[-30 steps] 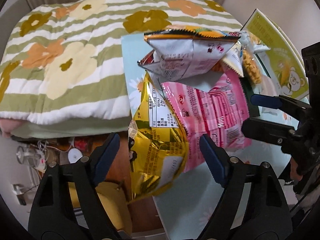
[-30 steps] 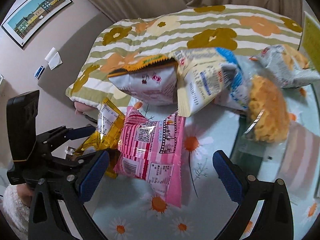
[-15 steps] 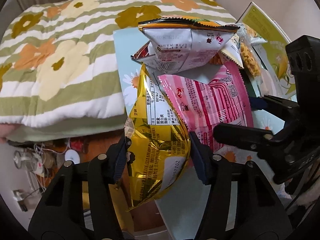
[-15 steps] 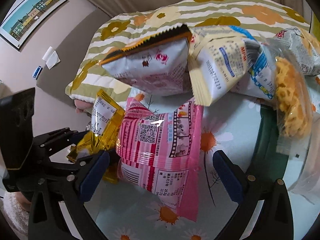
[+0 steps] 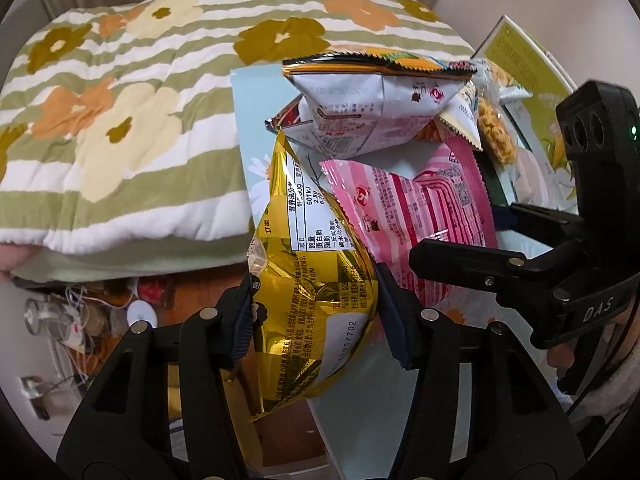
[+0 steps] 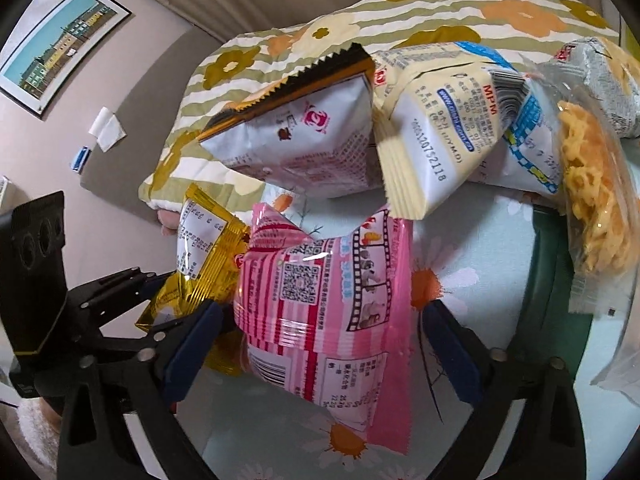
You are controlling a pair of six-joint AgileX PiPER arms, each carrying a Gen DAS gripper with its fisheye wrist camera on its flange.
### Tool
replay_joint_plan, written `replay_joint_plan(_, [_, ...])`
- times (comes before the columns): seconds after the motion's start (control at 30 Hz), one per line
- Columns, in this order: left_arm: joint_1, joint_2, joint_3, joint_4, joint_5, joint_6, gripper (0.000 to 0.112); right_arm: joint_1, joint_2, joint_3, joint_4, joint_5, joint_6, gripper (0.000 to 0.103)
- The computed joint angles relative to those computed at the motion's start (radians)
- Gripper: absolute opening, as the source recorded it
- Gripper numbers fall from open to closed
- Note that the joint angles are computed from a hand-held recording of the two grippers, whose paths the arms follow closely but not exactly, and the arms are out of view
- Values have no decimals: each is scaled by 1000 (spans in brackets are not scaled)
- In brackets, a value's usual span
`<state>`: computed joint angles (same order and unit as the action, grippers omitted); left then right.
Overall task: Organize snacks
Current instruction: 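Grasp the gold foil bag with the left tool while the right tool grasps the pink striped bag, then carry both bags over the yellow box and open both tools to drop them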
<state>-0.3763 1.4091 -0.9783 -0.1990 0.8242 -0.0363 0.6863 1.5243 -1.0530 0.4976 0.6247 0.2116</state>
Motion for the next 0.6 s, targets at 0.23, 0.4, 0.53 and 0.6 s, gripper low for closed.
replay_joint_plan(0.23, [19,-16,16,-35,-10,7,50,-37,24,22,172,18,-157,70])
replay_joint_plan(0.4, [11,-35,21,-25,-3,-18,50,-21,-5,21,123,26,-108,66])
replay_joint_plan(0.53, [6,-68,8,-16,23,-37,50,-12,-54,29,86,53,-66,65])
replay_joint_plan(0.6, [-7,-89,-3,-3,41,-64,50,-5,-76,26,59,68,-34,65])
